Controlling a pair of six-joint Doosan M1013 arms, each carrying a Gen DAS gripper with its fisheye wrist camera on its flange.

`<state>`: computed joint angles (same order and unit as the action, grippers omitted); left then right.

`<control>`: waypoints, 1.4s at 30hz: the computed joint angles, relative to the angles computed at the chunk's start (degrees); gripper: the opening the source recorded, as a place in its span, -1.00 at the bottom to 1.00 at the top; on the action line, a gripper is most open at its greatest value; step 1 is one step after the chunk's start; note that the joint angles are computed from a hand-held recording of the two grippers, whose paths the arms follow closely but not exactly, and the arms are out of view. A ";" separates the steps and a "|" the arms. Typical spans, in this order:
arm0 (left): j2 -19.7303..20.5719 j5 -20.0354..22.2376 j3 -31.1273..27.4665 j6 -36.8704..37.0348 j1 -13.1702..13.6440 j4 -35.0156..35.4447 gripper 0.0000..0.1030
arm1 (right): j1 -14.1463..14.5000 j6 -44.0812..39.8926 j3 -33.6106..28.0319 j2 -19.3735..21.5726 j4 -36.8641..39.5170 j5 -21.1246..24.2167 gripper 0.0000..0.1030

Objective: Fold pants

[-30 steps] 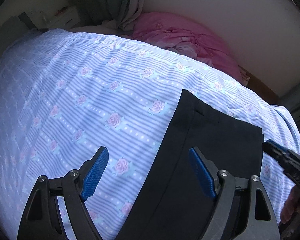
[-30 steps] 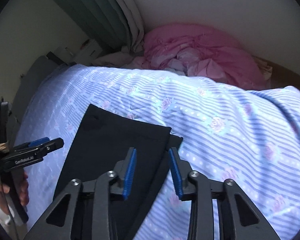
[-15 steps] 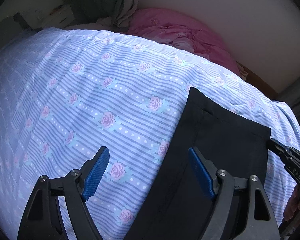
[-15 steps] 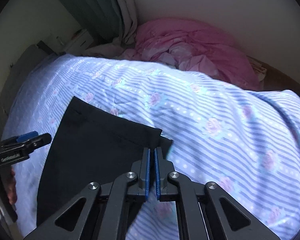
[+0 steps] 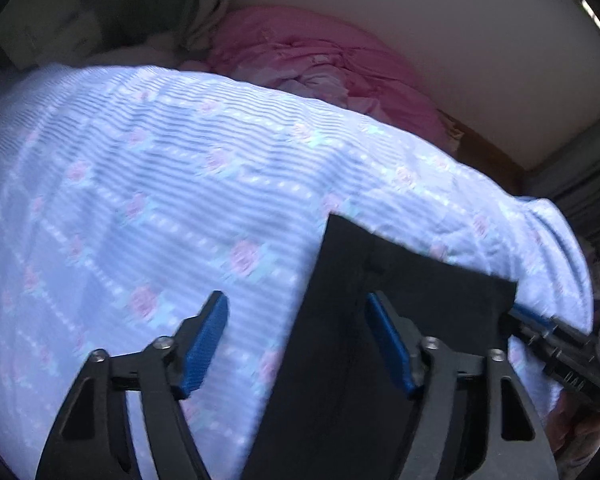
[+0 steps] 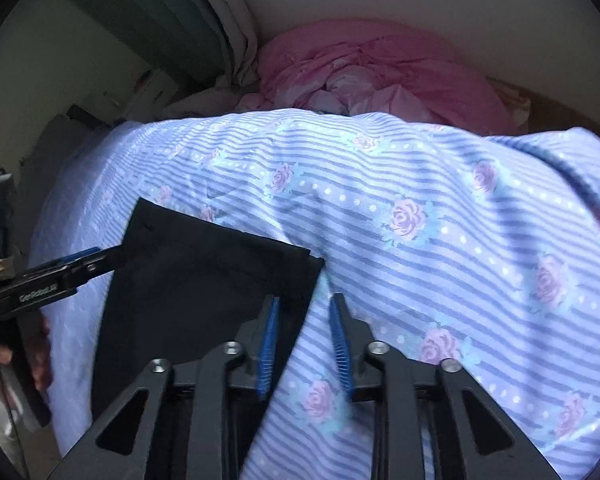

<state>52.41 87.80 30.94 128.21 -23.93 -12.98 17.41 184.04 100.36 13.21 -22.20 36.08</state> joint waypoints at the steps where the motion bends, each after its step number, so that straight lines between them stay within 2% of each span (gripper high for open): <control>1: 1.39 2.08 -2.38 -0.65 -0.09 -0.37 0.10 | -0.12 0.40 0.23 -0.04 0.09 -0.57 -0.35; 6: 8.39 10.76 -14.88 -5.76 0.00 -4.13 0.01 | -0.49 1.87 1.76 -0.44 -0.34 -3.75 -0.34; 8: 10.66 13.53 -19.00 -7.16 -0.12 -5.32 -0.11 | -0.70 2.12 2.13 -0.32 -0.44 -4.89 -0.34; 10: 12.52 16.61 -22.32 -7.86 -0.29 -6.13 -0.22 | -0.80 2.26 2.14 -0.13 -0.54 -5.19 -0.33; 11: 14.08 19.21 -25.22 -8.27 -0.38 -6.84 -0.22 | -0.83 2.03 2.00 -0.03 -0.54 -5.04 -0.34; 12: 14.43 20.16 -25.72 -8.00 -0.47 -7.12 -0.22 | -0.81 1.84 1.96 -0.02 -0.56 -4.95 -0.34; 13: 13.60 19.82 -23.82 -6.35 -0.67 -6.49 -0.22 | -0.89 1.52 1.96 0.04 -0.36 -5.11 -0.33; 16: 10.13 15.22 -16.39 -1.76 -1.12 -3.86 -0.18 | -1.45 0.68 2.72 -0.10 0.71 -7.37 -0.33; 18: 10.11 14.70 -15.92 -3.57 -1.22 -3.62 -0.15 | -1.82 0.24 3.25 -0.18 1.46 -8.84 -0.33; 20: 9.34 13.13 -14.17 -5.19 -1.43 -3.30 -0.18 | -2.12 -2.60 2.88 0.09 3.17 -8.45 -0.34; 24: 7.94 11.62 -12.41 -5.02 -1.60 -2.93 -0.40 | -2.43 -5.52 1.67 0.54 4.56 -6.38 -0.39; 28: 7.68 12.66 -13.97 -4.26 -1.26 -5.35 -0.58 | -1.84 -2.01 1.37 0.08 1.57 -5.46 -0.63; 29: 6.87 12.12 -13.16 -3.53 -1.16 -5.95 -0.58 | -1.56 -0.83 1.14 -0.18 0.29 -4.68 -0.69; 34: 2.77 9.84 -9.35 -0.99 0.26 -10.92 -0.61 | 1.00 4.19 -0.82 -2.48 -7.43 0.26 -0.74; 38: 0.16 10.01 -8.60 0.95 2.10 -14.23 -0.63 | 4.05 3.08 -5.05 -3.31 -12.22 7.05 -0.74; 42: -4.41 8.77 -4.69 4.92 4.50 -16.10 -0.64 | 6.93 -3.68 -9.87 -3.33 -13.70 13.01 -0.74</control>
<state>48.00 96.56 26.26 133.13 -19.43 -29.07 24.34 180.35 90.49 9.88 -35.90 49.10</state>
